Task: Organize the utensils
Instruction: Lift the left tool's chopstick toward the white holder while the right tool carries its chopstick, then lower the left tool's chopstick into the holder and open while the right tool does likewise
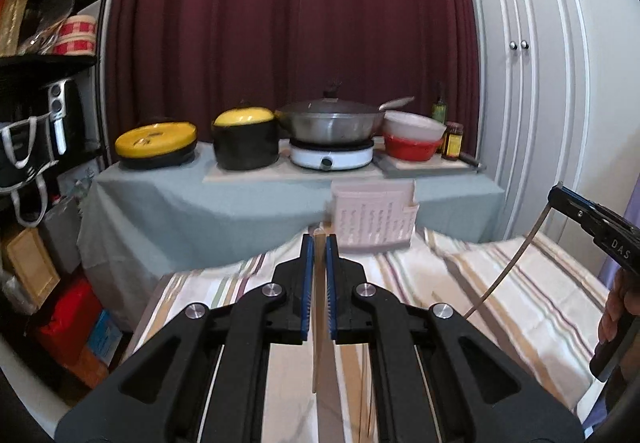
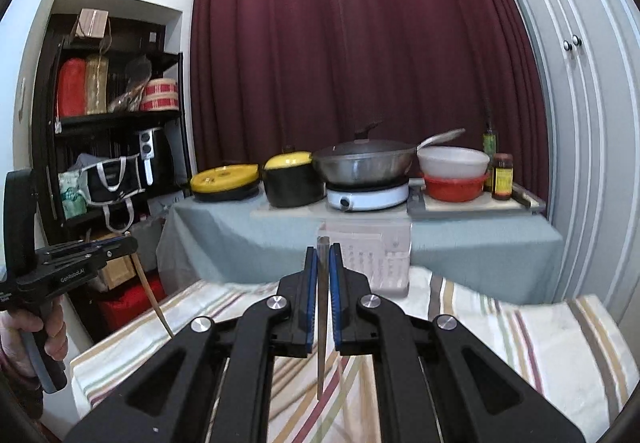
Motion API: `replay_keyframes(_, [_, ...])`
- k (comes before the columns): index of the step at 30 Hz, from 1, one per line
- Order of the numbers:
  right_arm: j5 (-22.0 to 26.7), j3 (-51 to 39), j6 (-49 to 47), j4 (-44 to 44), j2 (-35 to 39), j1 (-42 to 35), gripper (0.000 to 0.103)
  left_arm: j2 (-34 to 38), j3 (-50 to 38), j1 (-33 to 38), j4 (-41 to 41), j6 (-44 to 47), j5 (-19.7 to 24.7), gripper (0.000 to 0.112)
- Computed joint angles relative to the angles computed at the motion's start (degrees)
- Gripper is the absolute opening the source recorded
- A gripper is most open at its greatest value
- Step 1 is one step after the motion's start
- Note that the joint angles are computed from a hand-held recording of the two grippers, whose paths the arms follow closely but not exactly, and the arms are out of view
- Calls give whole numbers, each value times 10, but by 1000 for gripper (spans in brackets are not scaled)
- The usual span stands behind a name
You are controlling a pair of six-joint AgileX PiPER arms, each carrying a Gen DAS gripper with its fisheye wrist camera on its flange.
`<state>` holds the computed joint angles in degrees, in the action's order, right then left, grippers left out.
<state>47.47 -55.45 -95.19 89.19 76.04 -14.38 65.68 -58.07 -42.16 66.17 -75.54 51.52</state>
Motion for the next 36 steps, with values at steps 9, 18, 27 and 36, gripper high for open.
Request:
replay_keyframes(9, [-88, -168, -29, 61, 92, 61, 7, 143, -229, 104, 23, 77, -95, 7])
replay_keyframes(18, [-159, -347, -45, 100, 222, 105, 7, 323, -496, 163, 4, 146, -144, 7])
replay_keyframes(27, [-210, -499, 45, 14, 358, 139, 7, 497, -718, 213, -141, 294, -160, 7])
replay_keyframes(36, [-221, -593, 208, -143, 462, 157, 7, 692, -933, 242, -245, 400, -96, 7])
